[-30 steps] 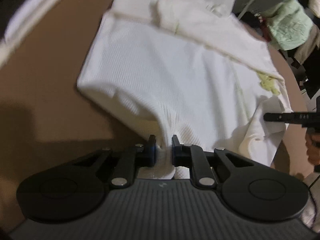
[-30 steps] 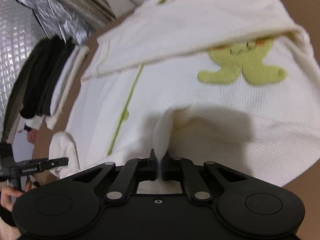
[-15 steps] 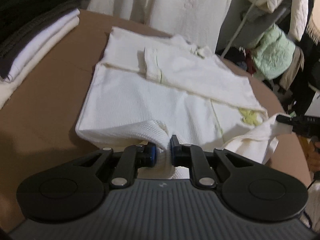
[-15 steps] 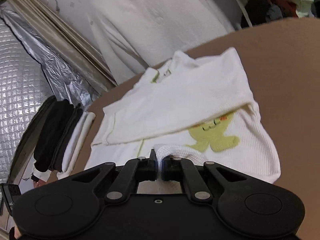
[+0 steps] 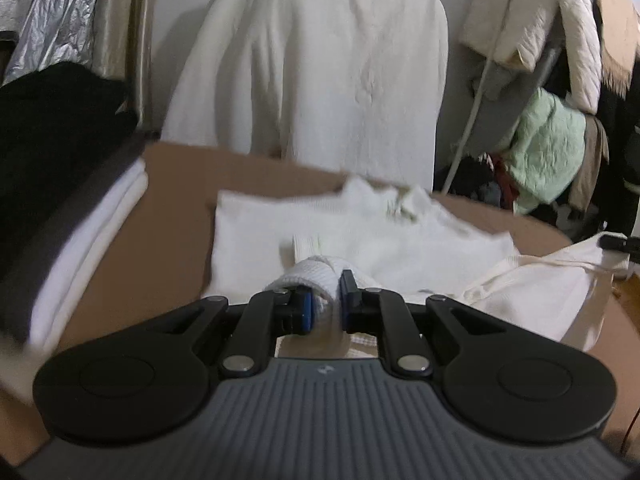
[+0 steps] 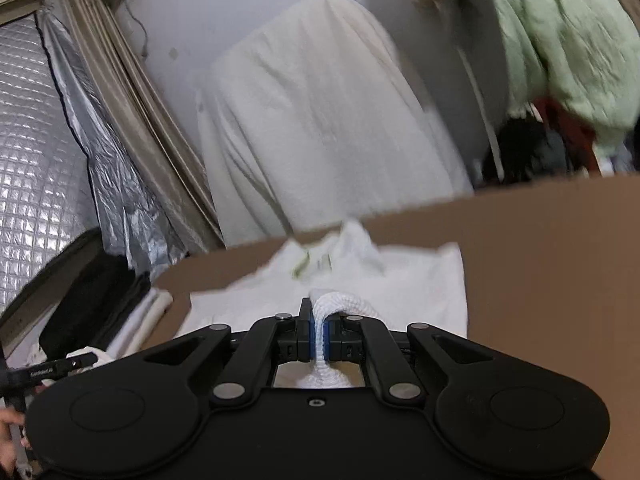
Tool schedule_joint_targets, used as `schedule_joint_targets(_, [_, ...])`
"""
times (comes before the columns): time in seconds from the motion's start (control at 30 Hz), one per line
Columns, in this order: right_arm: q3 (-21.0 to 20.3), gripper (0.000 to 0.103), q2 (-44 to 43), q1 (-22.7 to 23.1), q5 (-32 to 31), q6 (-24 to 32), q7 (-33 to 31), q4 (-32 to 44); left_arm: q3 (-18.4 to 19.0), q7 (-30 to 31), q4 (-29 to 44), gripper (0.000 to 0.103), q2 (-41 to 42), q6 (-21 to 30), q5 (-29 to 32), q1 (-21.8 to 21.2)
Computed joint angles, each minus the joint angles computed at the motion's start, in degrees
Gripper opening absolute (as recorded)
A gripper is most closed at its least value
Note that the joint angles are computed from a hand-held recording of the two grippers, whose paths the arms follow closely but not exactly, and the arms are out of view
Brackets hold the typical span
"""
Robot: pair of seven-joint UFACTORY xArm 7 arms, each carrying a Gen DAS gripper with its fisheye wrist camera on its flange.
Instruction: Fold clothes
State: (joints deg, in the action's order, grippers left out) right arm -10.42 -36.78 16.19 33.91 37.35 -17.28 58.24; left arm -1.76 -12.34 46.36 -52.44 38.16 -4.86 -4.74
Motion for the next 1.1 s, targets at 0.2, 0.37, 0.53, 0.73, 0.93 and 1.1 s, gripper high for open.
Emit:
schedule_joint_targets(0.2, [1.59, 0.006, 20.23, -0.88, -1.23, -4.32, -2.95, 20.18, -2.39, -0.16, 13.99, 0.013, 21.16, -13.79, 5.49, 5.26])
schedule_joint_targets(0.37, [7.31, 0.048, 34.57, -6.75, -12.15, -9.60, 10.90, 27.62, -5.50, -15.59, 26.88, 0.061, 39.53, -1.71, 13.27, 10.79])
schedule_joint_targets(0.53, [9.23, 0.051, 28.14, -9.31, -8.29, -15.93, 15.99, 12.35, -0.28, -16.72, 13.76, 0.062, 33.38, -3.39, 10.49, 7.89])
schedule_joint_targets(0.73, [8.61, 0.051, 10.32, -10.27, -9.01, -14.44, 17.03, -6.27, 1.59, -18.97, -8.09, 0.072, 10.74, -6.08, 6.18, 9.91])
schedule_joint_targets(0.93, [7.92, 0.059, 0.31, -11.36, -10.64, -6.78, 30.15, -11.13, 2.59, -18.07, -7.74, 0.073, 7.47, -1.23, 1.98, 7.37])
schedule_joint_targets(1.1, [4.40, 0.061, -7.41, -8.87, -4.15, -0.88, 42.57, -18.60, 2.78, -18.90, -9.41, 0.076, 6.57, -0.59, -1.16, 6.10])
